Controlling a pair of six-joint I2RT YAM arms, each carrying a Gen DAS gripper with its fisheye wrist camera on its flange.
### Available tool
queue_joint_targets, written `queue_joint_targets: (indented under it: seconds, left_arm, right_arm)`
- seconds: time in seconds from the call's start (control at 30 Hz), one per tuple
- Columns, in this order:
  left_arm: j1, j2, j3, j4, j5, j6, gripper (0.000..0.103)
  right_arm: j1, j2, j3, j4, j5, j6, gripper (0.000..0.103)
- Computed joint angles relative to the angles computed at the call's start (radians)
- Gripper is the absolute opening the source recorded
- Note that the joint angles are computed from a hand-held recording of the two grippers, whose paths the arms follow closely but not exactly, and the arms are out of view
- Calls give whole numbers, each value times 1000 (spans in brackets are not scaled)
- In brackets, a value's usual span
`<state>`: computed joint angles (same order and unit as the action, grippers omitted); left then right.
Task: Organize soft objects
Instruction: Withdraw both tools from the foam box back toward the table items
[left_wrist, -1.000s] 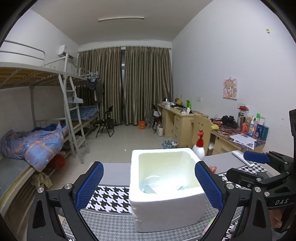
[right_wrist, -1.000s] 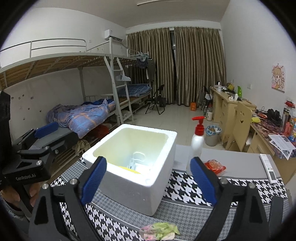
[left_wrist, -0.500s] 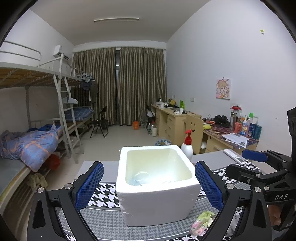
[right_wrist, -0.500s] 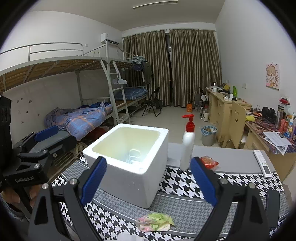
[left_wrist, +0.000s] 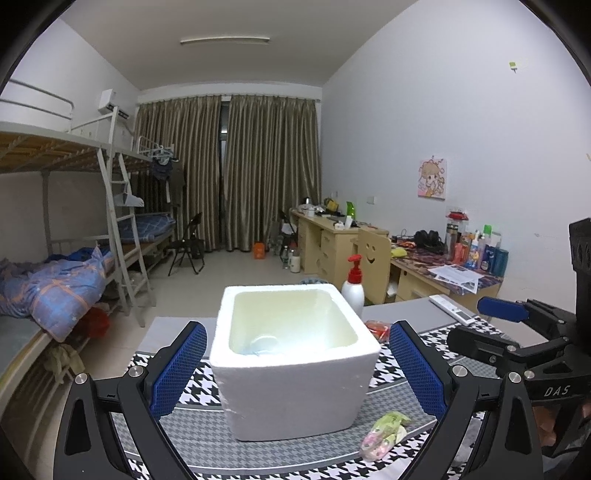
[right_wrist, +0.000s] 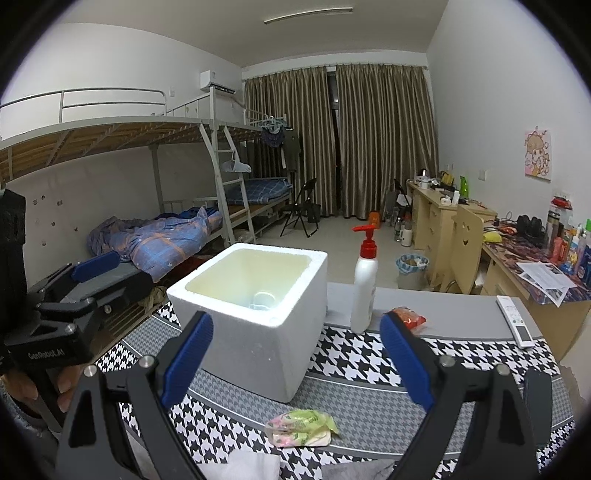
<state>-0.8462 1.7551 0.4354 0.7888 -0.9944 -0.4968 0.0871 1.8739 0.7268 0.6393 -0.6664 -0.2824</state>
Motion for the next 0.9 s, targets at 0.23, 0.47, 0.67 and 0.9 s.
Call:
queue_joint_targets:
  seconds: [0.23, 0.47, 0.67, 0.9]
  left_arm:
    - [-22, 38, 16, 14, 1, -8, 100]
    - [-33, 64, 31, 27, 18, 2, 100]
    - [-35, 91, 35, 57, 35, 10, 101]
    - [-37, 130, 53, 75, 51, 11, 101]
  right_arm:
    - [-38, -1, -30, 25, -16, -6, 94]
    - [-68, 1, -45, 36, -23, -13, 94]
    - [-91, 11, -52, 45, -37, -14, 94]
    - [-110, 23, -54, 50, -43, -18, 94]
